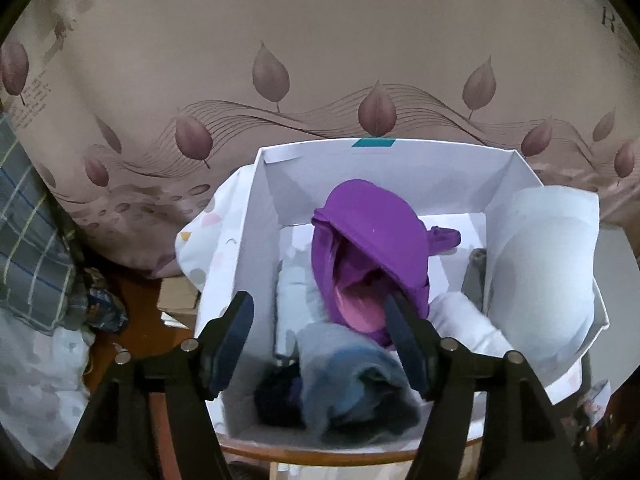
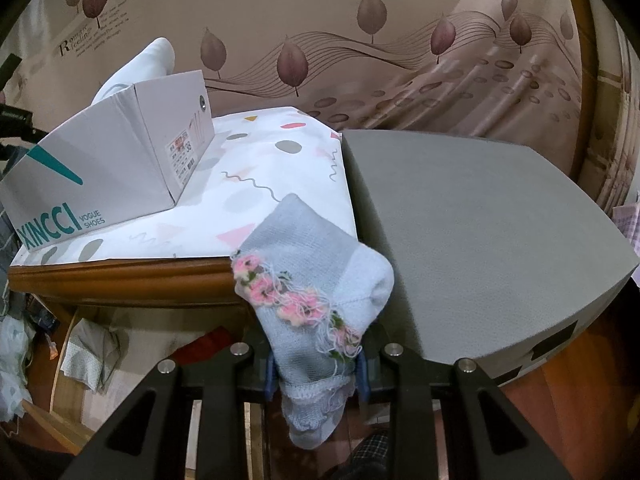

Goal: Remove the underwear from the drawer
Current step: 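Move the left gripper back toward the drawer while the right gripper carries the floral sock toward the box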

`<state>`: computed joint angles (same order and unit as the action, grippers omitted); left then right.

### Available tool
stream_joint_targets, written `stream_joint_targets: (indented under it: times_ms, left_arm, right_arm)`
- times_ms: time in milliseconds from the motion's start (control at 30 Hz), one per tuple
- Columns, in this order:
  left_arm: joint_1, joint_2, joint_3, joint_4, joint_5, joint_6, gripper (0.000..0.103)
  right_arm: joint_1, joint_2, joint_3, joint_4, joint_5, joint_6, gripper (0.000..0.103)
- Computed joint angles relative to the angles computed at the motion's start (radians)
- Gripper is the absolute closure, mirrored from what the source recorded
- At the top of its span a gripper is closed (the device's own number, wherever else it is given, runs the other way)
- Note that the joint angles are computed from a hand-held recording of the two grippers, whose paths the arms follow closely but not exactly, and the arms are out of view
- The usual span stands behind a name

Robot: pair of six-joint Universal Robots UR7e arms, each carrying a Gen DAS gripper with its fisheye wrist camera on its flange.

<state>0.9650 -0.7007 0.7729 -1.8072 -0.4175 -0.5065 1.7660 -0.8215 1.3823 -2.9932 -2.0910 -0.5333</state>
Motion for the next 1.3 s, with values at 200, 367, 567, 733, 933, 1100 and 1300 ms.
stream_joint_targets:
  times_ms: [200,367,567,733,933,1100,1300]
  left_arm:
    - [-0.017,-0.055,0.096,-0.076,0.015,0.021,0.032]
    - [-0.046,-0.119,0.232,-0.228,0.082,0.027,0.030]
    - [-0.095,-0.203,0.452,-0.500,0.168,0.137,0.026]
    - [-0.130,-0.255,0.635,-0.691,0.248,0.247,0.022]
    - [-0.134,-0.309,0.819,-0.689,0.300,0.140,0.020]
    - [-0.104,-0.344,0.886,-0.475,0.314,-0.137,0.020]
    - [-0.068,-0.360,0.944,-0.421,0.339,-0.294,0.020]
  right_arm:
    - [-0.001,-0.001,0.007,-0.009,0.008,-0.007,0.074]
    - [0.000,-0.003,0.012,-0.015,0.008,-0.012,0.074]
    - [0.000,-0.005,0.013,-0.014,0.009,-0.013,0.074]
    - [0.003,-0.003,0.017,-0.030,0.005,-0.033,0.074]
    - [0.006,0.000,0.019,-0.039,0.006,-0.049,0.074]
    - [0.003,-0.004,0.024,-0.037,0.018,-0.043,0.074]
    - [0.001,-0.007,0.034,-0.035,0.044,-0.037,0.074]
